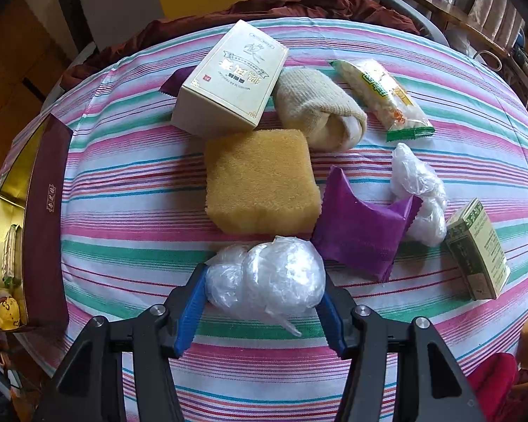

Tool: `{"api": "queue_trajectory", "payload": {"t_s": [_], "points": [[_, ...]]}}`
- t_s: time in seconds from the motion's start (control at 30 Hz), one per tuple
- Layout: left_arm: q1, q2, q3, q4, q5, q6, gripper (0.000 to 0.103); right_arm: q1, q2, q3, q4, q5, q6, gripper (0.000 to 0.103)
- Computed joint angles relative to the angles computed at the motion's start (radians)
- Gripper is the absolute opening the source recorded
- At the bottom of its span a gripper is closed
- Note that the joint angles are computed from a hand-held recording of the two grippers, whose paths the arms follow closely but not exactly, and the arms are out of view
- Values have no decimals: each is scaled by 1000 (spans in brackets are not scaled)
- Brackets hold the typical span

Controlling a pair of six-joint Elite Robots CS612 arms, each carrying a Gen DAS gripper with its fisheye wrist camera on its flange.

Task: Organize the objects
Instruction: 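Lower the cracker packet into the gold tray and open the left tool while the right holds the bundle, then carry the plastic bundle into the gold tray and open the right tool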

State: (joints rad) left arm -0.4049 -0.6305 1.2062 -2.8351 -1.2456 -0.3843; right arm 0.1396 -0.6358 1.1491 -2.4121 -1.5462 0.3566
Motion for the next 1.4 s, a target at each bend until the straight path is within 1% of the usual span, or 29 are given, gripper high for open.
{"api": "queue_trajectory", "payload": {"t_s": [0.07, 0.2, 0.3, 0.33, 0.5, 0.67, 0.7, 0.77, 0.83, 0.93, 1.03, 1.2, 1.27, 1.33, 1.4], "points": [[-6, -11, 26, -41, 19, 8, 61, 1, 0, 0, 0, -4, -13, 58], [-14, -23, 54, -89, 48, 42, 61, 2, -3, 4, -10, 7, -45, 58], [-17, -30, 70, -110, 52, 60, 61, 5, -8, 14, -26, 21, -82, 58], [-18, -33, 75, -113, 59, 57, 61, 9, -11, 17, -30, 22, -95, 58], [-14, -41, 95, -126, 49, 51, 61, 31, -30, 44, -70, 39, -150, 58], [-12, -48, 113, -138, 55, 39, 61, 54, -49, 55, -136, 29, -154, 58], [-12, -49, 116, -140, 57, 37, 61, 62, -41, 37, -144, 27, -151, 58], [-10, -51, 123, -140, 59, 29, 61, 71, -42, 26, -184, 45, -153, 58], [-8, -53, 128, -139, 59, 16, 61, 83, -29, -5, -211, 78, -158, 58], [-3, -55, 136, -139, 56, 3, 61, 109, 7, -77, -221, 111, -184, 58], [1, -58, 143, -141, 58, -6, 61, 135, 54, -165, -199, 147, -211, 58], [10, -61, 152, -139, 54, -40, 61, 168, 133, -307, -104, 197, -244, 58], [15, -61, 154, -139, 53, -58, 61, 179, 167, -361, -62, 206, -242, 58], [20, -61, 154, -139, 49, -77, 64, 188, 196, -407, -22, 210, -239, 58], [23, -60, 154, -138, 53, -91, 65, 194, 221, -445, 10, 206, -228, 58]]}}
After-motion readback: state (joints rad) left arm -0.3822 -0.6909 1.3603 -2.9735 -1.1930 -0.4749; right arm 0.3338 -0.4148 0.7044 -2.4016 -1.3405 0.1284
